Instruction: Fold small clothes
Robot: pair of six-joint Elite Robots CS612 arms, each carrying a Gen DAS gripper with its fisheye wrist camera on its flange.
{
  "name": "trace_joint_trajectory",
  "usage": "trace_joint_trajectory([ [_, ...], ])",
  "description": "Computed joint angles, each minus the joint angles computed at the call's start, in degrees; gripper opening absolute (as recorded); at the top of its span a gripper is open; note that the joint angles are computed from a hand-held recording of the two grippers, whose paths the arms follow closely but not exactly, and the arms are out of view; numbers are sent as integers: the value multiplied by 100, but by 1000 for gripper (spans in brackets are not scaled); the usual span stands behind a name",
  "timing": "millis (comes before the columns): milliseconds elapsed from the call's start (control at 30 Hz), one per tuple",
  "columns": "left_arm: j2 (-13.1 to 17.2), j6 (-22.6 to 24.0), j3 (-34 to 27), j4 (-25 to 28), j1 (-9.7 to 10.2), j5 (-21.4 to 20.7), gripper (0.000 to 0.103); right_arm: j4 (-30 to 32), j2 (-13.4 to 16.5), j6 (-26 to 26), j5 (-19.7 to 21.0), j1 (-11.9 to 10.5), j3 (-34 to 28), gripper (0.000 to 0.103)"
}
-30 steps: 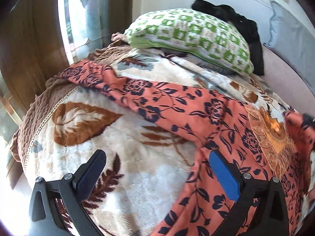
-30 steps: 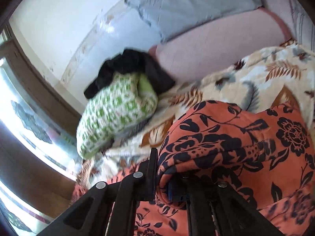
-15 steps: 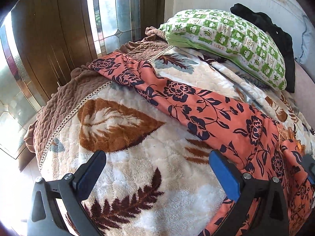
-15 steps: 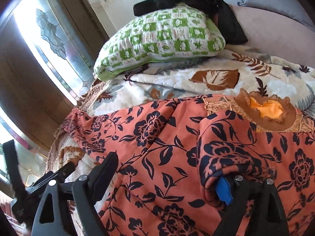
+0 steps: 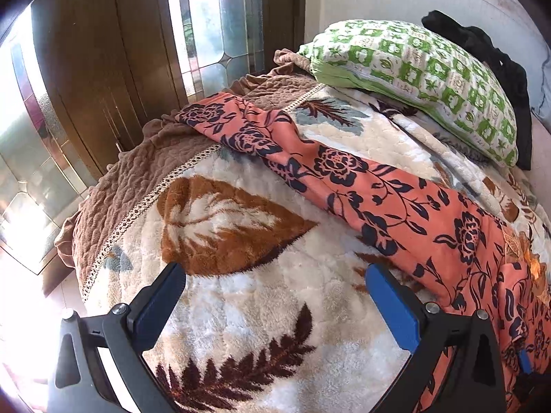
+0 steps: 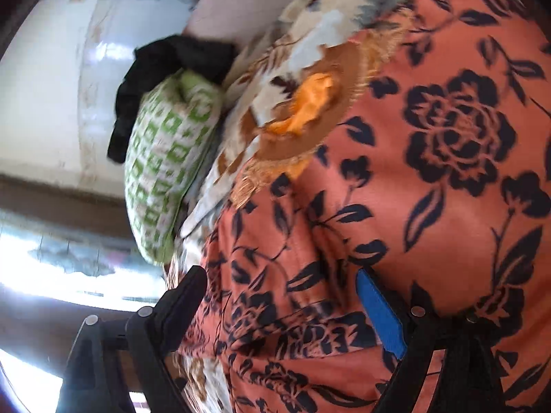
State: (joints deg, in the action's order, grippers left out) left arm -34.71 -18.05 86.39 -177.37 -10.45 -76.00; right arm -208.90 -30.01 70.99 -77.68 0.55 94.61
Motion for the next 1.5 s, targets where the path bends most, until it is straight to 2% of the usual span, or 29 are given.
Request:
trace_joint_trajectory([
  [33, 5, -32, -14, -4, 16, 23, 103, -94, 52, 128, -65, 15, -39, 91],
  [100, 20, -101, -58, 39, 48, 67, 103, 162, 33, 17, -172, 55, -167, 91],
  [200, 49, -359, -163, 241, 115, 113, 103, -111, 153, -5, 286, 80, -565, 91],
  [267, 60, -600, -212, 371, 172, 79, 103, -241, 105, -696, 404, 176, -819, 91],
  [333, 58, -830, -222, 411, 211, 73, 103, -306, 79, -1382, 761, 259, -1062, 91],
  [367, 56, -915, -220, 402, 224, 83, 103, -215, 37, -1686, 809, 309, -1114, 91],
  [433, 54, -1013, -208, 350, 232, 141, 103, 168, -48, -2168, 625, 403, -1134, 91],
  [500, 54, -1029, -204, 327, 226, 203, 103, 665, -68, -2371, 389, 461, -1108, 88],
  [533, 58, -1024, -211, 324, 224, 226, 103, 936, -40, -2362, 337, 472, -1127, 75],
  [567, 64, -1012, -221, 332, 218, 263, 103, 1045, 30, -2294, 472, 450, -1128, 63],
  [600, 74, -996, -241, 354, 216, 287, 103, 1232, 118, -2272, 671, 436, -1205, 36],
  [633, 86, -990, -271, 396, 222, 300, 103, 1531, 162, -2387, 734, 440, -1229, 30],
  [700, 121, -1042, -353, 482, 257, 291, 103, 2366, 261, -2692, 601, 513, -1430, 27],
  [733, 146, -1090, -405, 514, 285, 271, 103, 2529, 299, -2804, 422, 558, -1478, 21],
  [767, 170, -1141, -455, 552, 316, 250, 103, 2453, 289, -2885, 255, 586, -1449, 21],
  [800, 187, -1183, -497, 580, 352, 198, 103, 2445, 235, -2964, 293, 579, -1372, 21],
  [867, 220, -1198, -558, 523, 431, 30, 103, 2437, 62, -3114, 382, 542, -1161, 21],
  [933, 262, -1137, -630, 400, 525, -244, 103, 2126, -178, -3501, 255, 529, -772, 26],
  [1033, 378, -1101, -843, 273, 767, -1298, 103, 1780, -564, -4149, 312, 453, -88, 26],
  [1067, 422, -1137, -921, 236, 831, -1531, 103, 1638, -672, -4279, 361, 413, 146, 26],
  [1167, 526, -1387, -1148, 169, 957, -1772, 103, 1115, -871, -4471, 309, 290, 771, 26],
  [1233, 626, -1606, -1367, 190, 1036, -1961, 103, 858, -895, -4435, 160, 228, 999, 26],
  [1300, 736, -1732, -1628, 366, 1070, -2013, 103, 755, -836, -4125, 251, 127, 1028, 26],
  [1367, 828, -1762, -1881, 718, 1085, -2185, 90, 813, -748, -3896, 514, 42, 940, 26],
  [1433, 909, -1725, -2069, 1002, 1086, -2448, 78, 988, -720, -3988, 504, 38, 849, 26],
  [1500, 983, -1774, -2221, 1269, 1056, -2549, 74, 1056, -698, -4084, 635, 25, 789, 26],
])
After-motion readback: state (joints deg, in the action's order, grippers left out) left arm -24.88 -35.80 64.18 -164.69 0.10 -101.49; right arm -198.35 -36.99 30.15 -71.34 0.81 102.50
